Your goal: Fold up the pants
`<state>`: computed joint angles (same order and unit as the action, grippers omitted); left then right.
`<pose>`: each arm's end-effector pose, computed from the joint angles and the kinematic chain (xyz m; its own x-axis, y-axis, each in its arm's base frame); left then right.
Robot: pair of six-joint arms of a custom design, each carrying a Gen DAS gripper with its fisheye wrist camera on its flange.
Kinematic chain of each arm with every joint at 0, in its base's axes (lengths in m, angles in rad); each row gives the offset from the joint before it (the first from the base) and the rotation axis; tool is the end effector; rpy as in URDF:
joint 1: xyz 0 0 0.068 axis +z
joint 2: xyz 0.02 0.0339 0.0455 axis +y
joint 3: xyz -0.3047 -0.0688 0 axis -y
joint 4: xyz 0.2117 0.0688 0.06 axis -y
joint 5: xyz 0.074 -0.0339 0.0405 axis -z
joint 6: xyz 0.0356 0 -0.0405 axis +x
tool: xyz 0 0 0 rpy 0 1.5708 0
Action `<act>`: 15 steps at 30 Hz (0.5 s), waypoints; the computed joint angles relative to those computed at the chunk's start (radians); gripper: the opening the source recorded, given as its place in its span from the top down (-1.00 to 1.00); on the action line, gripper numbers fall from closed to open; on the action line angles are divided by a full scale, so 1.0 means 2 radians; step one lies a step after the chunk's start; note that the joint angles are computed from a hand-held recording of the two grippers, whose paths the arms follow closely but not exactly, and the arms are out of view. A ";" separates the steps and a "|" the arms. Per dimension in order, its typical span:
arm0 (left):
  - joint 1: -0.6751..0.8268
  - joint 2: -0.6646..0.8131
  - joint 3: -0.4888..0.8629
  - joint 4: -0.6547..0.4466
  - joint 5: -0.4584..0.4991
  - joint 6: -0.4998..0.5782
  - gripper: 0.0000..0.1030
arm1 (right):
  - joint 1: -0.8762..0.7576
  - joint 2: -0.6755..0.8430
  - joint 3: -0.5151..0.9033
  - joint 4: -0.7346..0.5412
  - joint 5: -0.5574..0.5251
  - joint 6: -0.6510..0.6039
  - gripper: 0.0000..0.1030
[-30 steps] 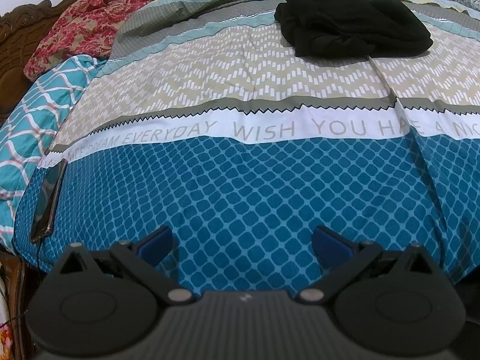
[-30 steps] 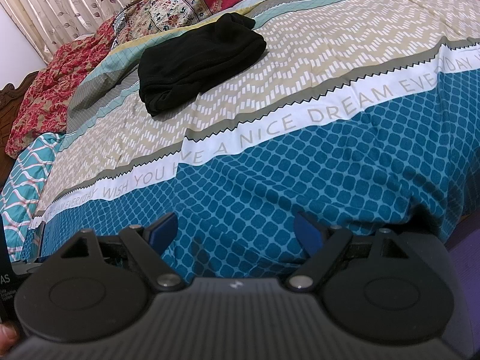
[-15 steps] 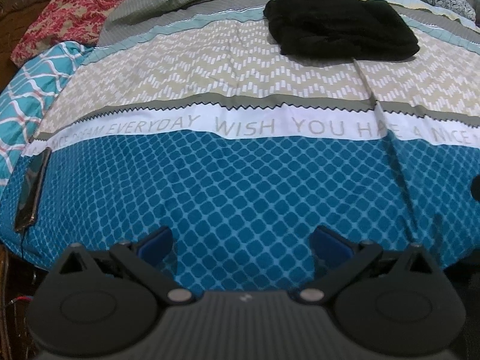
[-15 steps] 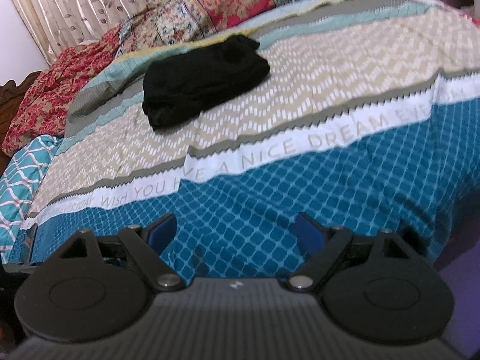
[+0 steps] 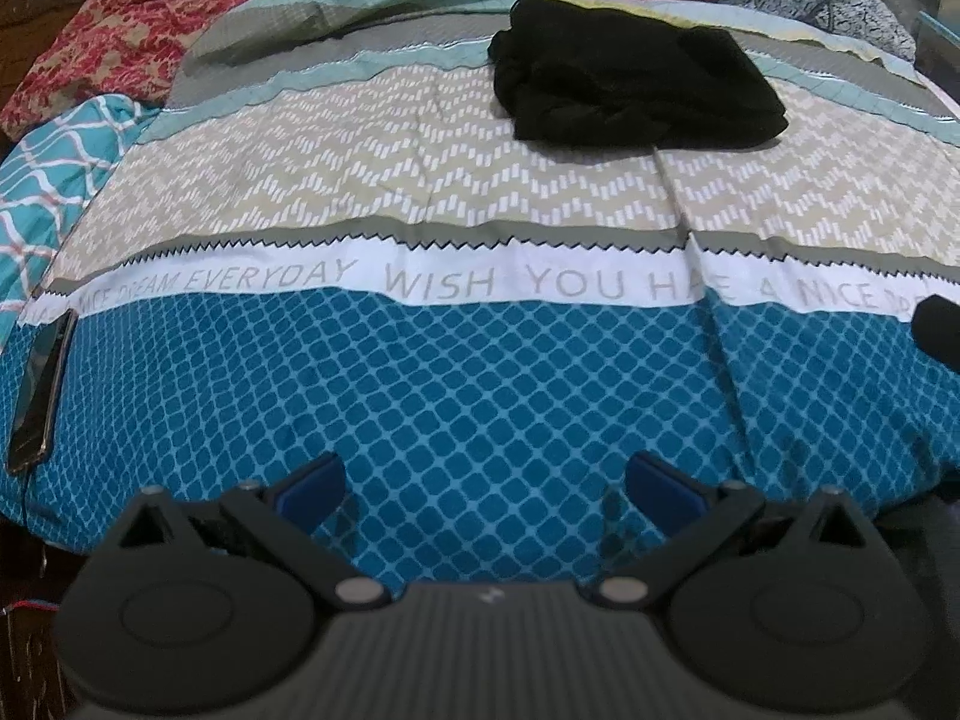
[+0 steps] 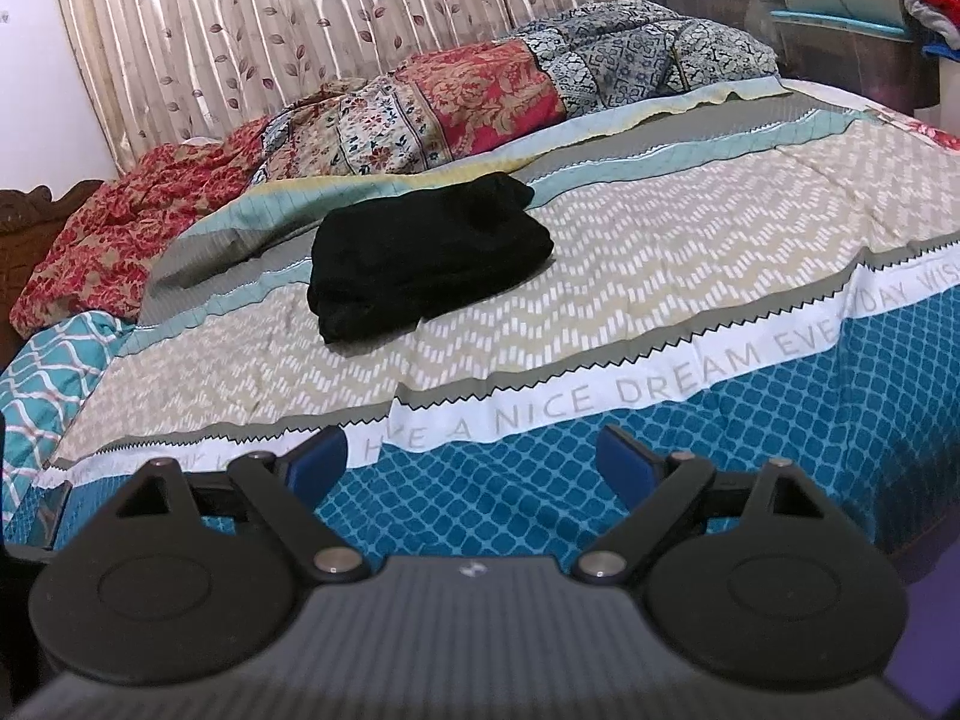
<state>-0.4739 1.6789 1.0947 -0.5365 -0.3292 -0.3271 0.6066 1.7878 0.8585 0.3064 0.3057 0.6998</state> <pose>0.2806 -0.1310 0.2527 -0.8572 0.0980 -0.5055 0.0330 0.9902 0.1359 0.2920 0.1896 0.2144 -0.5875 0.3400 -0.7344 0.0465 0.9202 0.3888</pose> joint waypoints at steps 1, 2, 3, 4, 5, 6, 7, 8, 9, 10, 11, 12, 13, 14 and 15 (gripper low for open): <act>-0.001 -0.002 -0.001 0.001 0.001 0.000 -1.00 | 0.001 0.000 0.002 -0.002 0.002 0.002 -0.78; -0.001 -0.002 -0.001 0.001 0.002 0.001 -1.00 | 0.003 0.000 0.002 -0.004 0.004 0.004 -0.78; -0.001 -0.003 0.000 0.001 0.004 0.002 -1.00 | 0.003 0.000 0.002 -0.004 0.004 0.005 -0.78; 0.000 -0.003 0.000 0.001 0.006 0.003 -1.00 | 0.003 0.000 0.002 -0.004 0.004 0.006 -0.78; 0.000 -0.003 0.000 0.002 0.007 0.003 -1.00 | 0.005 0.000 0.003 -0.006 0.006 0.008 -0.78; -0.001 -0.004 -0.001 0.003 0.006 0.003 -1.00 | 0.005 0.000 0.003 -0.007 0.006 0.010 -0.78; -0.002 -0.005 -0.002 0.004 0.005 0.004 -1.00 | 0.005 0.000 0.003 -0.007 0.005 0.011 -0.78; -0.002 -0.005 -0.002 0.005 0.004 0.005 -1.00 | 0.006 0.000 0.003 -0.008 0.006 0.012 -0.78; -0.003 -0.006 -0.002 0.005 0.003 0.005 -1.00 | 0.006 0.000 0.003 -0.008 0.006 0.013 -0.78; -0.004 -0.007 -0.003 0.005 0.003 0.005 -1.00 | 0.006 -0.001 0.002 -0.008 0.006 0.013 -0.78; -0.004 -0.007 -0.003 0.006 0.003 0.005 -1.00 | 0.006 -0.001 0.002 -0.008 0.005 0.014 -0.78; -0.004 -0.007 -0.004 0.007 0.003 0.006 -1.00 | 0.006 -0.001 0.002 -0.009 0.005 0.014 -0.78; -0.004 -0.007 -0.003 0.006 0.004 0.006 -1.00 | 0.006 -0.001 0.002 -0.009 0.005 0.014 -0.78; -0.004 -0.006 -0.003 0.006 0.005 0.006 -1.00 | 0.005 -0.001 0.001 -0.008 0.005 0.013 -0.78; -0.003 -0.006 -0.004 0.006 0.006 0.007 -1.00 | 0.005 -0.002 0.001 -0.008 0.004 0.014 -0.78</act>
